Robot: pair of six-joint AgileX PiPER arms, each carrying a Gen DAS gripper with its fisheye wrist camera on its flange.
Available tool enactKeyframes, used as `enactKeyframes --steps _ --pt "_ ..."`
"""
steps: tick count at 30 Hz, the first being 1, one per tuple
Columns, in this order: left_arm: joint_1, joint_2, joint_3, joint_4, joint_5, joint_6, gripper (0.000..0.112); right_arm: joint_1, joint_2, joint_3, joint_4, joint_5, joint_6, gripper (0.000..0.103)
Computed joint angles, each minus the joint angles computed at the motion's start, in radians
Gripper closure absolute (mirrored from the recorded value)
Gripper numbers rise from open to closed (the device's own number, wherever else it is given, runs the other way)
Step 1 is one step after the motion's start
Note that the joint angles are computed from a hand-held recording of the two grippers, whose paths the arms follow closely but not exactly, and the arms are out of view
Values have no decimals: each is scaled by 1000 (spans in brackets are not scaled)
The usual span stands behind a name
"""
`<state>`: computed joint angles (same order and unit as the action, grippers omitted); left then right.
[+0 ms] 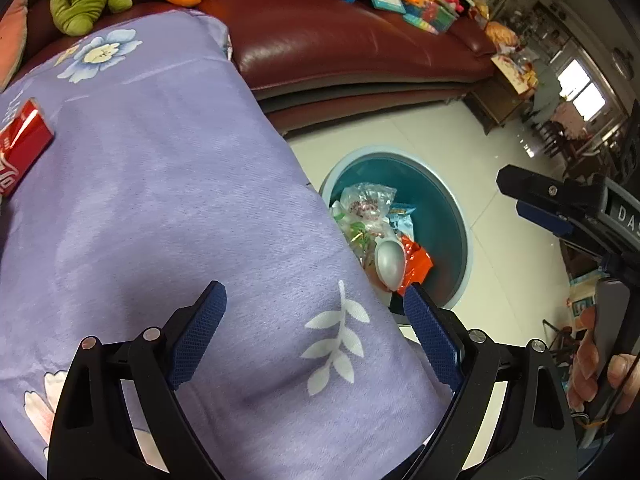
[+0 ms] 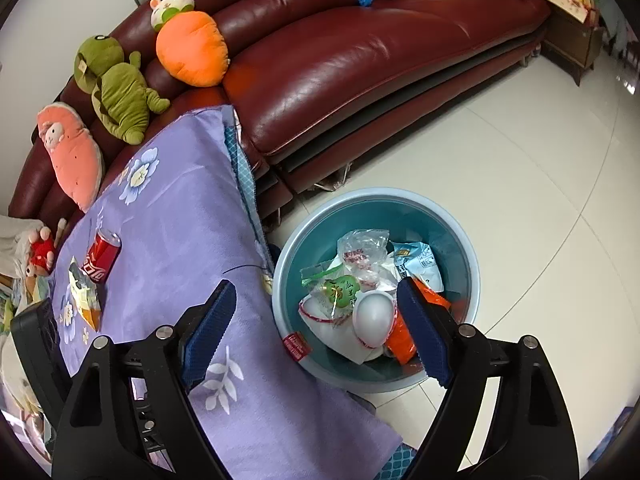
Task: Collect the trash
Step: 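Move both open tools back toward the orange chip bag and red can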
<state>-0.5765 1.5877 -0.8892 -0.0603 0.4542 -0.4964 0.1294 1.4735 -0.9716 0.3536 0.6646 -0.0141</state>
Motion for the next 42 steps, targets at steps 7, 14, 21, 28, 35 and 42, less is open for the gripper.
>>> enactKeyframes --steps 7,14,21,28,35,42 --pt "16 -103 78 42 -11 -57 21 92 -36 -12 -71 20 90 24" --pt "68 -218 161 44 -7 -60 21 202 -53 -44 -157 34 212 24" --pt "190 -322 254 -53 -3 72 21 317 -17 -97 -230 50 314 24" --pt "461 -411 329 -227 49 322 21 448 82 -194 -285 65 384 24" --pt "846 -413 320 -409 131 612 21 549 226 -365 -288 111 379 24" --pt "1022 -292 256 -440 109 707 21 583 380 -564 -269 179 347 24"
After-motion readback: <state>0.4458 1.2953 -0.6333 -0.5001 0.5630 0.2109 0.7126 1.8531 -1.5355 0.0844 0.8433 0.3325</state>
